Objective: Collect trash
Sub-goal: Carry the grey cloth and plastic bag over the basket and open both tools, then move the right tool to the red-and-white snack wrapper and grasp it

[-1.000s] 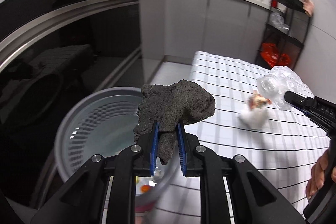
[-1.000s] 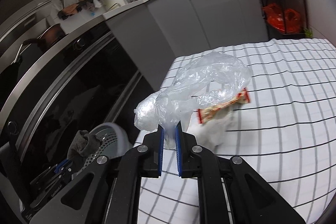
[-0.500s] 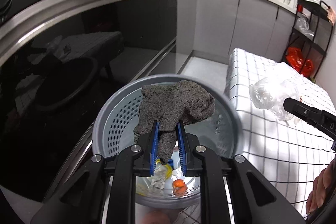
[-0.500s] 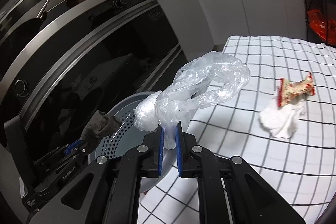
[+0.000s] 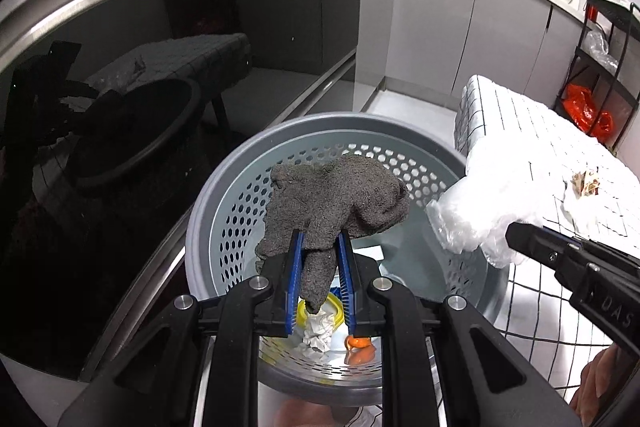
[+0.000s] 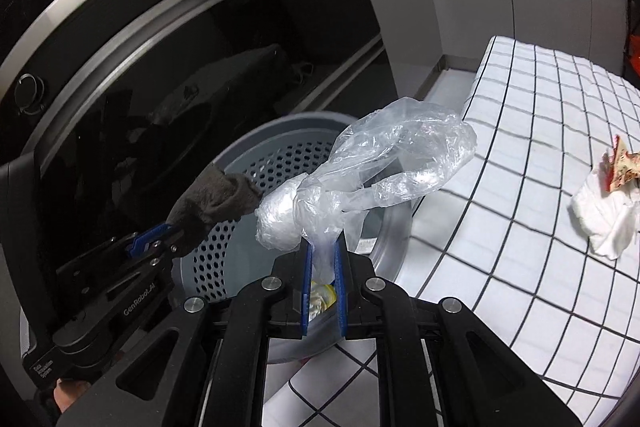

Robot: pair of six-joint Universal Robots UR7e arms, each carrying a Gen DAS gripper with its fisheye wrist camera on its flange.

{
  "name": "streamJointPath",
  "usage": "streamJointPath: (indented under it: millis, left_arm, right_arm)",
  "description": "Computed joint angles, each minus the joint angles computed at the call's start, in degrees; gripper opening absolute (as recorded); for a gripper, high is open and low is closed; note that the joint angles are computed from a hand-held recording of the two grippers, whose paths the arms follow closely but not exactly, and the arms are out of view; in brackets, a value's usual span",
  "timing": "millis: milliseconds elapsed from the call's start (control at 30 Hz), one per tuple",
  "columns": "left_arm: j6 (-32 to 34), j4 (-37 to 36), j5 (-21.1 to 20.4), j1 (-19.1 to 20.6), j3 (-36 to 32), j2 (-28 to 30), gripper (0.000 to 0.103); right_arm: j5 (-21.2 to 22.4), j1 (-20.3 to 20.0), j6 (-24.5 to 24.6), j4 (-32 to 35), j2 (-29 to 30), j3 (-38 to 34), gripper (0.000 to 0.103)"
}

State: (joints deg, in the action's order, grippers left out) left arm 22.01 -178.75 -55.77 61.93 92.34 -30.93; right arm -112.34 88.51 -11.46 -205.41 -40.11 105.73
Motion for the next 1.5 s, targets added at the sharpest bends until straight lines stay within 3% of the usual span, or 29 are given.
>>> streamJointPath:
  millis: [667, 733, 800, 900, 1133, 1267, 1500]
  left_arm:
    - [-1.2, 3.0, 0.1, 0.9, -2.7, 0.8, 0.019]
    - [-1.1, 2.6, 0.1, 0.8, -2.4, 0.7, 0.022]
    - [-1.2, 2.4, 0.1, 0.8, -2.2, 0.6, 0.03]
    - [-1.3, 2.4, 0.2, 0.9, -2.2, 0.5, 0.031]
    - [-1.5, 2.5, 0.6, 0.9, -2.5, 0.6, 0.034]
    - [-0.9, 1.5, 0.5, 0.8, -2.3, 0.6, 0.046]
    - [-0.8, 1.3, 0.3, 0.8, -2.0, 0.4, 0.05]
  right_arm:
    - [0.4, -0.6, -0.8, 2.5, 0.7, -1.6, 0.011]
    - [0.5, -0.6, -0.8, 2.0, 0.6, -1.4, 0.015]
    - [0.5, -0.7, -0.9, 1.2, 0.7, -1.1, 0.028]
    - [0.4, -0.6, -1.0, -0.3, 0.8, -0.8, 0.038]
    - [0.7, -0.6, -0.9, 0.0, 0.5, -0.5, 0.038]
    - [0.7, -0.7, -0.8, -0.1, 0.4, -0.4, 0.038]
    - [0.5, -0.9, 0.1, -0.2, 0.2, -0.3, 0.038]
